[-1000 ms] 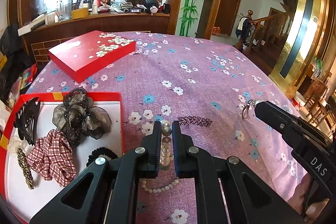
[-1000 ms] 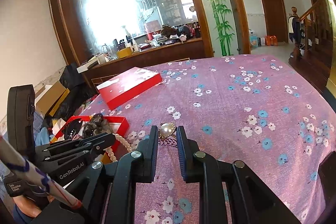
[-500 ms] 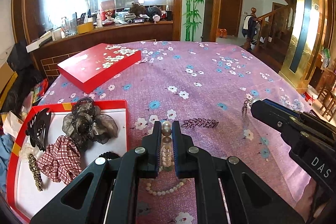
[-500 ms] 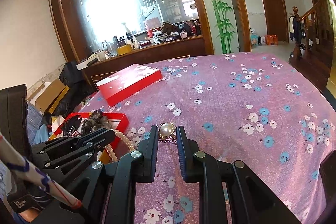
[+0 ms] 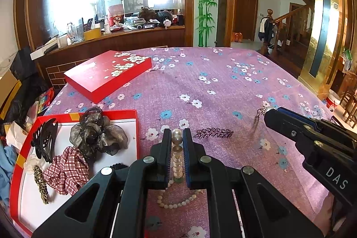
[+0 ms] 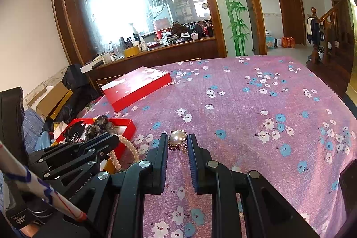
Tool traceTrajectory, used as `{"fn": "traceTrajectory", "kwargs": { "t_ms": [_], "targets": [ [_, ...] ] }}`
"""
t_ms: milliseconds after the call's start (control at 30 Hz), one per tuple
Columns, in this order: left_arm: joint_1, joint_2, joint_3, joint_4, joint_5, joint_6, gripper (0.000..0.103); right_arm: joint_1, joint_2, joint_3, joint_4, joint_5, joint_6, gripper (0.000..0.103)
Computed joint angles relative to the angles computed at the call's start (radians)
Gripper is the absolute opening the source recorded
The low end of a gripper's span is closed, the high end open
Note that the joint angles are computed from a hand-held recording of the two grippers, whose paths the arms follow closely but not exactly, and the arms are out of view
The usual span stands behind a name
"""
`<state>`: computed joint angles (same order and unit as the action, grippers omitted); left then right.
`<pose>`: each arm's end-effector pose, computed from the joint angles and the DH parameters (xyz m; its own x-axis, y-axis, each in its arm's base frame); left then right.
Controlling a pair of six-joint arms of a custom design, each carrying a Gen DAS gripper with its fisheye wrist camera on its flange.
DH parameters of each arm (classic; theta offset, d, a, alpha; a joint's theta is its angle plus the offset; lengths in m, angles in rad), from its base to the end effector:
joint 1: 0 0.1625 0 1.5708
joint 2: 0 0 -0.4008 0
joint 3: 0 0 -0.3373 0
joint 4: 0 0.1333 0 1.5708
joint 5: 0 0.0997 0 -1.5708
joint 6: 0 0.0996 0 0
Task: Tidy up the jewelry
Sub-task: 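Carry the pearl necklace and pearl bracelet over the red box with both grippers, then release the pearl necklace with the right gripper while the left gripper drops the bracelet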
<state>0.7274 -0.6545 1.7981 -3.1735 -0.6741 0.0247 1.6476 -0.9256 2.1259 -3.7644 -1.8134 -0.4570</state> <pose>-0.2888 -0.5398 0.0880 -0.6569 0.2507 -0.7111 0.6860 0.5901 -0.4257 0.1473 -0.4887 0.1991 -0.8639 -0.1269 0.4874 -0.4715 0.5441 -0.6940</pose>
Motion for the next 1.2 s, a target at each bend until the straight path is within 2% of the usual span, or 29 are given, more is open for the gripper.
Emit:
{"fn": "traceTrajectory", "kwargs": {
  "t_ms": [233, 433, 600, 767, 933, 1033, 1200],
  "targets": [
    [-0.004, -0.007, 0.006, -0.02, -0.003, 0.007, 0.009, -0.002, 0.003, -0.001, -0.01, -0.005, -0.005, 0.019],
    [-0.028, -0.057, 0.041, -0.033, -0.02, -0.021, 0.009, 0.004, -0.005, -0.002, 0.001, -0.019, 0.021, 0.019],
    [-0.065, -0.149, 0.132, -0.039, 0.0, -0.063, 0.009, 0.046, -0.019, 0.028, 0.007, -0.025, 0.027, 0.019],
    [-0.075, -0.269, 0.247, -0.034, 0.035, -0.113, 0.009, 0.121, -0.001, 0.043, 0.02, -0.026, 0.0, 0.019],
    [-0.047, -0.383, 0.335, 0.002, 0.11, -0.166, 0.009, 0.183, 0.04, 0.029, 0.091, -0.005, -0.018, 0.019],
    [-0.006, -0.447, 0.374, 0.019, 0.147, -0.198, 0.009, 0.213, 0.09, 0.004, 0.138, -0.005, -0.032, 0.019],
    [0.074, -0.516, 0.395, 0.048, 0.157, -0.245, 0.009, 0.237, 0.171, -0.062, 0.25, -0.001, -0.021, 0.019]
  ]
}}
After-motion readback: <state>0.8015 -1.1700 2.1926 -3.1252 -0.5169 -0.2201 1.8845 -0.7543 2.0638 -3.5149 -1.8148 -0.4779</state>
